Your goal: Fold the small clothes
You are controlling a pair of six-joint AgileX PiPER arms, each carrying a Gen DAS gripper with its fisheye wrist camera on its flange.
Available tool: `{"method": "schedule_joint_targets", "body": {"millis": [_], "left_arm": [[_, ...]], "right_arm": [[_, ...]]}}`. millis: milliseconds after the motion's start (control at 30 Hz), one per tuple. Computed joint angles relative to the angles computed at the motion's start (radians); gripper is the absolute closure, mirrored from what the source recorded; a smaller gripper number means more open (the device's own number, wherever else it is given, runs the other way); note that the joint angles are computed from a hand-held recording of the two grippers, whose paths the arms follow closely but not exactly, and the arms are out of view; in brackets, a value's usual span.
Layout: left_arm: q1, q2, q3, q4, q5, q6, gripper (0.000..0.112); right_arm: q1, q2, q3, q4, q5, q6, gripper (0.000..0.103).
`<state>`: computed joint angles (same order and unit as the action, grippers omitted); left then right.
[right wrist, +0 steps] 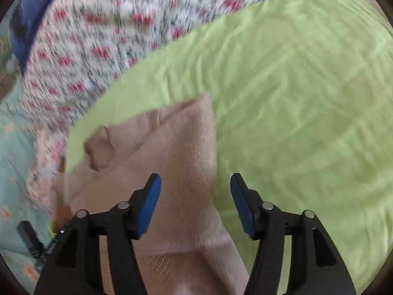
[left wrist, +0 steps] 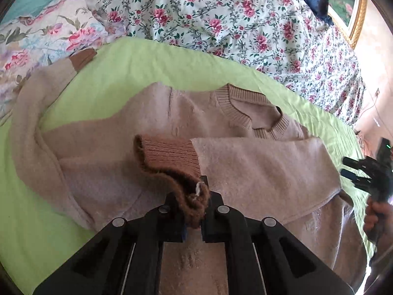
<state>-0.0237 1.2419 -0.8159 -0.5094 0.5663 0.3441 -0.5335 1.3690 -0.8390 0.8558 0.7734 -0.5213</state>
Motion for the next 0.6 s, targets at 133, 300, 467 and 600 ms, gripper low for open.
{"method": "schedule_joint_targets", "body": {"millis": [133, 300, 467, 600], "left_arm": [[-0.017, -0.006, 0.007, 0.033, 0.011, -0.031, 0.106], [-0.046, -0.009, -0.016, 0.001, 0.029, -0.01, 0.106], [-0.107, 0.045, -0.025, 0.122, 0.007, -0.136, 0.106], [-0.062, 0.034, -0.009, 0.047, 0.028, -0.057, 0.104]], "right_arm": [[0.057, 0.021, -0.024, -0.037, -0.036, -0.017, 0.094], [0.007, -0.036, -0.028, -0.111, -0.055, -0.019, 0.095], [0.129, -0.134, 0.026, -0.419, -0.172, 0.307, 0.086], [0.189, -0.277, 0.102, -0.267, -0.144, 0.183, 0.066]]}}
